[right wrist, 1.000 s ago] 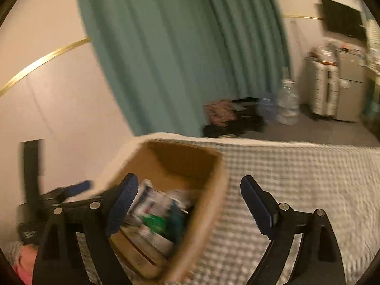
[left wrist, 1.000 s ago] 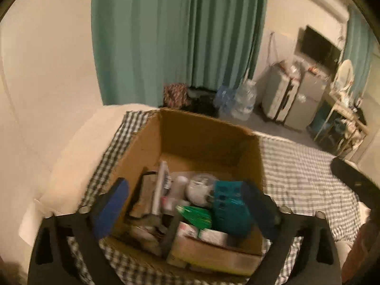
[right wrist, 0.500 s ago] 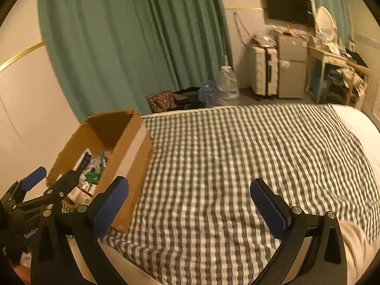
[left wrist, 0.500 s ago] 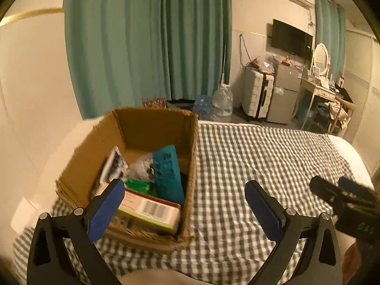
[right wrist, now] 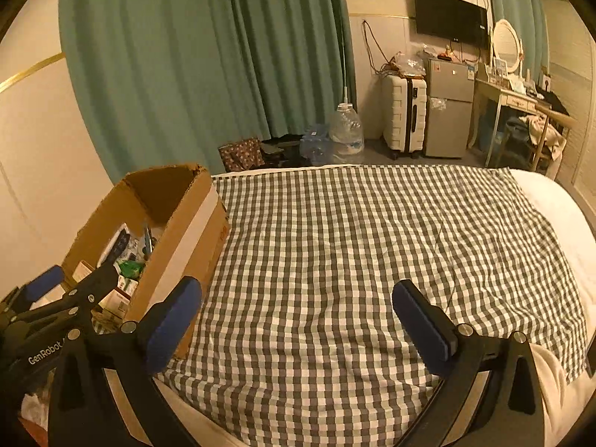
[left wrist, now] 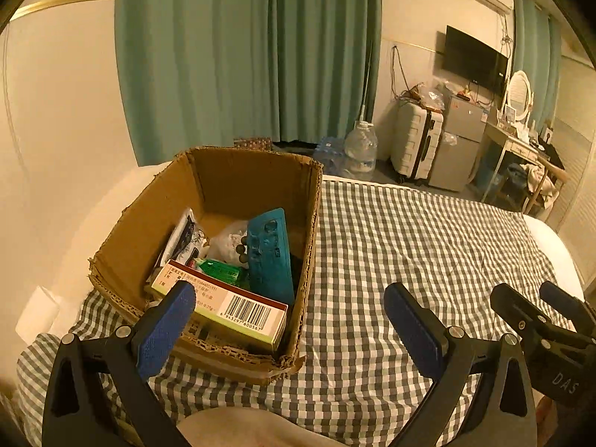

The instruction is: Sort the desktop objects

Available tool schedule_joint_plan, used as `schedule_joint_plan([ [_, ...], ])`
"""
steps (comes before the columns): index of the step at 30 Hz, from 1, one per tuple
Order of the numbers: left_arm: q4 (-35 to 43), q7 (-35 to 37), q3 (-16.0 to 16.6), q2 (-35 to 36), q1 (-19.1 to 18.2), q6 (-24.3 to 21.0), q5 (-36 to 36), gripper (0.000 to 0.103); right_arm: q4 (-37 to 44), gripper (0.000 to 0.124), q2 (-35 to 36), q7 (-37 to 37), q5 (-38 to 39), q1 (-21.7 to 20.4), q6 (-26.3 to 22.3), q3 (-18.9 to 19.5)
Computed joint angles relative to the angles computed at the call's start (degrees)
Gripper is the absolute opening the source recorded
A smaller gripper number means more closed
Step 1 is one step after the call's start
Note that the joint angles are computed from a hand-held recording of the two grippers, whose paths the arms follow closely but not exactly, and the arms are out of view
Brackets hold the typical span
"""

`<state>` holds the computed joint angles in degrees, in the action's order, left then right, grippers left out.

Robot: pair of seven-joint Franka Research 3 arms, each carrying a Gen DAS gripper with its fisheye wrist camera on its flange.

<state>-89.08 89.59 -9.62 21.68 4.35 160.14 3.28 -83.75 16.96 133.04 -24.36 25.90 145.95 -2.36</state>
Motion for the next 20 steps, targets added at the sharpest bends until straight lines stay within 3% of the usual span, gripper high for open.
schedule_joint_plan([
  [5,0.50,1.39,-1.19,0.15,0.81,-1.23,-1.61,0.103,0.84,0.103,0.28,-0.50,-0.25,0.15,-1.15,-0.04],
  [11,1.66,0.11,-0.16,0.79,0.04,-3.39,-1.16,0.103,1.16,0.103,0.55,-1.33,-0.05,0.04,-1.39,0.13],
  [15,2.86,0.45,-1.67,1.33,1.52,-6.37,-5.05,0.103,1.41,0.103,0.69,-1.77,-0.50,0.23,-1.71,-0.08],
  [20,-0.28,-3.71,2.35,-0.37,-2.08,-0.86,1.80,0.103,1.67,0.103,0.95,-3.43,0.28,0.12,-2.42,0.21],
])
